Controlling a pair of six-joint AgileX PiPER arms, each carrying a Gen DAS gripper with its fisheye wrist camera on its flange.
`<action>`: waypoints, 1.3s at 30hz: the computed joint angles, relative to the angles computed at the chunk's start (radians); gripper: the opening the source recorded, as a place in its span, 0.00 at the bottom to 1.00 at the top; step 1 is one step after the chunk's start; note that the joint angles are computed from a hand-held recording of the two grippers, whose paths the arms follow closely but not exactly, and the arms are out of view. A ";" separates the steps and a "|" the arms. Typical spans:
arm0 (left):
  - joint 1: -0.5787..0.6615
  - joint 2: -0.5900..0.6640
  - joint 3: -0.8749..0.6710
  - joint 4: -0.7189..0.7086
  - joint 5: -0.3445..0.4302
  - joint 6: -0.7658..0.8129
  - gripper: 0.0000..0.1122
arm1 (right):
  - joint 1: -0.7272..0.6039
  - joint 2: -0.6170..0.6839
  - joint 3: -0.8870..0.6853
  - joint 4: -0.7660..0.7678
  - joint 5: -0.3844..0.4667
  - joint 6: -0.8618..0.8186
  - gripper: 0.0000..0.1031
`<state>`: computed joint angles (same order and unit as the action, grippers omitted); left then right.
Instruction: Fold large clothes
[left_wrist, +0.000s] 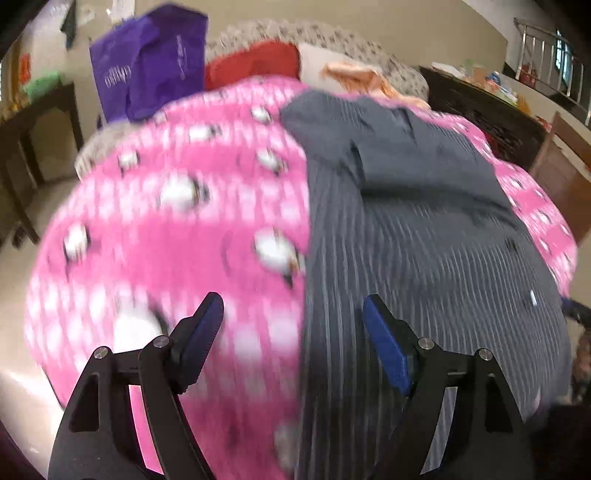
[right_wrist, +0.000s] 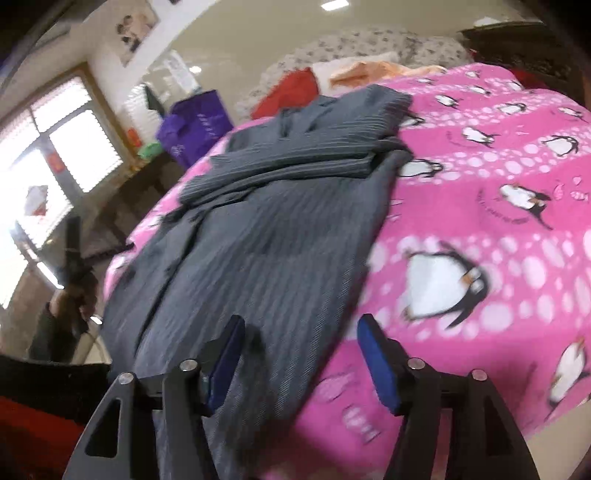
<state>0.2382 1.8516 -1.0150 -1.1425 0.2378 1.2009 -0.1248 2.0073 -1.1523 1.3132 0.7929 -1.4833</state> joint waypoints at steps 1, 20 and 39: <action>0.012 -0.003 0.029 -0.026 0.040 0.053 0.70 | -0.008 0.001 0.007 0.008 0.031 -0.012 0.64; 0.065 0.040 -0.008 -0.038 0.382 0.196 0.70 | -0.099 0.139 -0.031 0.095 0.395 -0.151 0.63; 0.009 -0.024 0.088 -0.063 0.443 0.405 0.70 | -0.052 0.049 0.081 0.105 0.287 -0.318 0.63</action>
<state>0.2467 1.8280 -0.9273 -1.2059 0.6811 1.6055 -0.1773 2.0561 -1.0709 1.4183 1.0797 -1.8016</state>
